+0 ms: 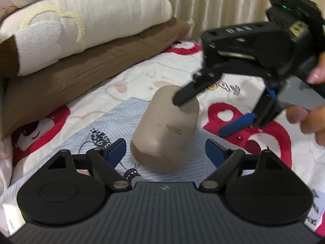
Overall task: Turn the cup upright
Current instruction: 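Move the right gripper down to the taupe tumbler lying on its side, then close the right gripper on the tumbler's closed end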
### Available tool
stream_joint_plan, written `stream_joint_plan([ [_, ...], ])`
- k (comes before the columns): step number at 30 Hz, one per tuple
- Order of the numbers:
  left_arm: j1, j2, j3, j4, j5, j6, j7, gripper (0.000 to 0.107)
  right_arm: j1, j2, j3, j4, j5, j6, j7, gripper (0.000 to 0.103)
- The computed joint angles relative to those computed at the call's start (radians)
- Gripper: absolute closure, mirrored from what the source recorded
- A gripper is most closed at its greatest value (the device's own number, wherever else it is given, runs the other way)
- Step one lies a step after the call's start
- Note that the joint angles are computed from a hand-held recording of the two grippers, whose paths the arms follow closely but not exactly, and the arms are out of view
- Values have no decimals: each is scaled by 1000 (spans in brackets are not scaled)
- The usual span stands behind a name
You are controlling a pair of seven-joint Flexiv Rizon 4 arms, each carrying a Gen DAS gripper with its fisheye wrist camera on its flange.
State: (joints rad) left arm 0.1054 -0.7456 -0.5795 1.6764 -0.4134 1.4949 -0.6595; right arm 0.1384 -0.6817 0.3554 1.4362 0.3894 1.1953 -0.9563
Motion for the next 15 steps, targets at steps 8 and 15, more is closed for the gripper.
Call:
stream_joint_plan([
  [8, -65, -23, 78, -66, 8, -52, 23, 27, 26, -57, -33, -60, -27, -15, 82, 4],
  [15, -77, -40, 95, -100, -27, -74, 14, 32, 35, -95, -39, -111, -64, -39, 111, 4],
])
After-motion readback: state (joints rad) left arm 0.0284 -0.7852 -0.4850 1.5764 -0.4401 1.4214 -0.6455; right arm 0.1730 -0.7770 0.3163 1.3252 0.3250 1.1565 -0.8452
